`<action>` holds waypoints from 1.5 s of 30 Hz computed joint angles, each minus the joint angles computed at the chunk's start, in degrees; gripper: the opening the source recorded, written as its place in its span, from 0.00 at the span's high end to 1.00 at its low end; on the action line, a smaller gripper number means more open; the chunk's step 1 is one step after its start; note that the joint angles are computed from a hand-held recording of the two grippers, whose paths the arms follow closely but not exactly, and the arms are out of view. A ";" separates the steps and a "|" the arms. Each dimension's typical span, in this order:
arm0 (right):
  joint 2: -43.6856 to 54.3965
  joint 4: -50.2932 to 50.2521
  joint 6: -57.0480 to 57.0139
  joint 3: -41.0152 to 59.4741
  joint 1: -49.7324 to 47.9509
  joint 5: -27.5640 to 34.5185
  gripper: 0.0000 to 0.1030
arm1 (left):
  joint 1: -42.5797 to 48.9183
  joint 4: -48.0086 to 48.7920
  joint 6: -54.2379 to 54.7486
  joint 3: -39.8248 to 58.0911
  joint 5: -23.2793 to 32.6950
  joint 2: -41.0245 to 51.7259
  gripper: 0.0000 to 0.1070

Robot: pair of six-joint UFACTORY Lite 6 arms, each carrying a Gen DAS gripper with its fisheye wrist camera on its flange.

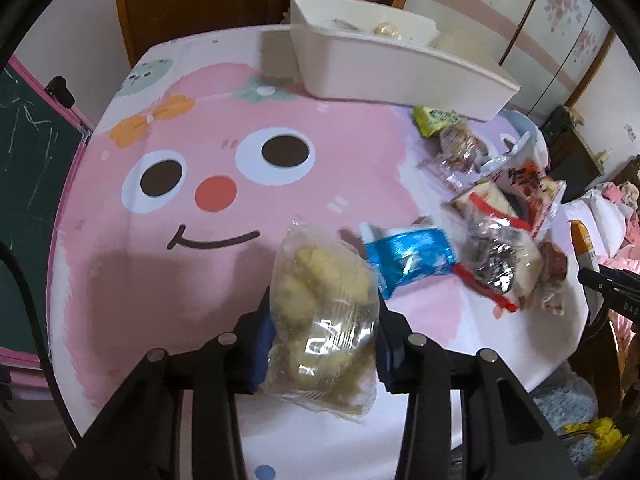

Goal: Organize snacks
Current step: 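Carry the cracker bag with the left tool while the right tool carries the OATS stick toward the bin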

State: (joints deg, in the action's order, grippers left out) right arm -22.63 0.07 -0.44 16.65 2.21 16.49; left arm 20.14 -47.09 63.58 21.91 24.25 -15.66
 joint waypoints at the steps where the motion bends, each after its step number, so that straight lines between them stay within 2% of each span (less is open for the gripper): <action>1: -0.91 -0.05 0.27 0.16 0.23 0.50 0.63 | -0.19 0.84 -1.35 0.04 0.90 -1.29 0.63; 5: -5.08 1.31 -0.39 1.13 1.68 3.04 0.63 | -1.86 4.83 -7.69 0.88 5.06 -6.91 0.63; 11: -6.21 -6.54 8.57 6.75 7.81 5.08 0.62 | -8.84 12.90 -20.71 5.83 8.62 -12.93 0.63; 19: -2.28 -10.70 13.18 19.46 13.08 6.71 0.62 | -15.83 21.41 -34.75 22.39 10.78 -9.23 0.63; 25: 5.57 -12.91 14.10 32.33 13.95 7.18 0.62 | -19.35 27.56 -44.84 39.77 12.09 1.00 0.63; 34: 19.96 -13.23 13.55 57.25 14.38 8.72 0.62 | -24.58 38.35 -58.96 67.98 14.63 19.50 0.63; 39: 31.33 -10.77 10.98 74.71 13.85 11.21 0.62 | -27.14 43.68 -64.71 84.50 17.05 31.20 0.63; 45: 49.42 -4.29 6.82 99.67 12.02 18.10 0.62 | -28.73 47.83 -70.15 108.19 22.22 48.83 0.63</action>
